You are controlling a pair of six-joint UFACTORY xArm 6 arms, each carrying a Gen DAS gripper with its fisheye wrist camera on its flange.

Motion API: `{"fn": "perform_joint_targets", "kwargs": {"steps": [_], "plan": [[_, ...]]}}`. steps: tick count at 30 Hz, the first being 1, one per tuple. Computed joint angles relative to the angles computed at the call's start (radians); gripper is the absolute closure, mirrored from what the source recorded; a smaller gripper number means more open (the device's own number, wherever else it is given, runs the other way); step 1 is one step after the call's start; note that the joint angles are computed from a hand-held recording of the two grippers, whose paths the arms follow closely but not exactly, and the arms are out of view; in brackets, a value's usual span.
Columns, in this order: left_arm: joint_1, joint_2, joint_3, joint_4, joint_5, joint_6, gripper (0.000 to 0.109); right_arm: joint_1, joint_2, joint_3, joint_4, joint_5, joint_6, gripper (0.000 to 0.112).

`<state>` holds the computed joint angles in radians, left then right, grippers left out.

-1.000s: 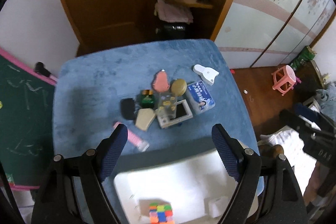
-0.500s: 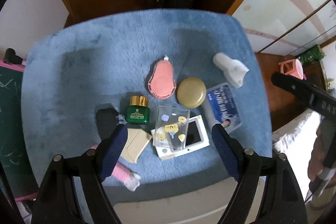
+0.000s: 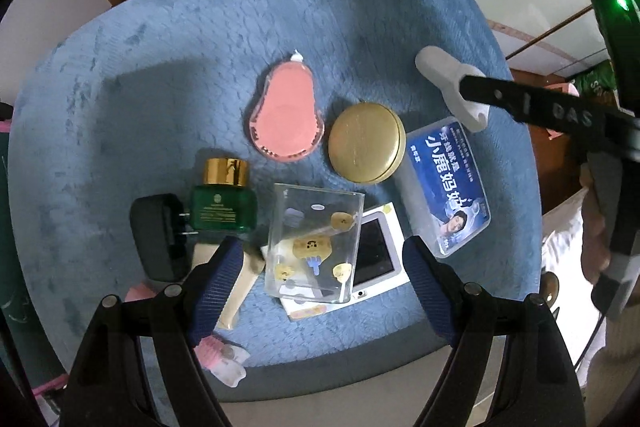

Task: Organize rigid objects
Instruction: 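Grasp the clear plastic box with the left tool while the right tool grasps the white tape measure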

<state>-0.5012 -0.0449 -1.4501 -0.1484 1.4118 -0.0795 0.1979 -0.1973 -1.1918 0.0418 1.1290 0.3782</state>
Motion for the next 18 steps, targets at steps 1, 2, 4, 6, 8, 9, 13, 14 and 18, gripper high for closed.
{"fn": "perform_joint_targets", "kwargs": {"steps": [1, 2, 4, 6, 8, 9, 13, 14, 18], "plan": [[-0.003, 0.002, 0.001, 0.004, 0.002, -0.002, 0.025, -0.003, 0.007, -0.001, -0.003, 0.001, -0.01, 0.038], [-0.004, 0.004, 0.001, 0.003, 0.003, -0.002, 0.025, -0.003, 0.017, -0.005, -0.013, 0.003, -0.016, 0.038], [-0.008, 0.008, 0.004, 0.003, 0.003, -0.004, 0.025, -0.004, 0.038, -0.011, -0.029, 0.006, -0.026, 0.038], [-0.011, 0.014, 0.001, 0.004, 0.003, -0.006, 0.025, -0.012, 0.051, -0.009, -0.017, 0.009, -0.052, 0.038], [-0.013, 0.018, 0.001, -0.001, 0.003, -0.006, 0.028, -0.013, 0.061, -0.006, -0.016, 0.013, -0.071, 0.038], [-0.012, 0.017, 0.01, -0.004, -0.002, -0.003, 0.031, -0.011, 0.063, -0.001, -0.022, 0.006, -0.078, 0.038], [-0.016, 0.031, -0.002, 0.015, -0.005, -0.009, 0.041, 0.013, 0.056, 0.014, -0.08, -0.01, -0.086, 0.044], [-0.019, 0.036, -0.005, 0.026, -0.006, -0.013, 0.044, 0.021, 0.054, 0.015, -0.094, -0.012, -0.086, 0.046], [-0.014, 0.028, 0.003, 0.031, -0.013, -0.018, 0.056, 0.045, 0.039, 0.03, -0.129, -0.006, -0.061, 0.046]]}}
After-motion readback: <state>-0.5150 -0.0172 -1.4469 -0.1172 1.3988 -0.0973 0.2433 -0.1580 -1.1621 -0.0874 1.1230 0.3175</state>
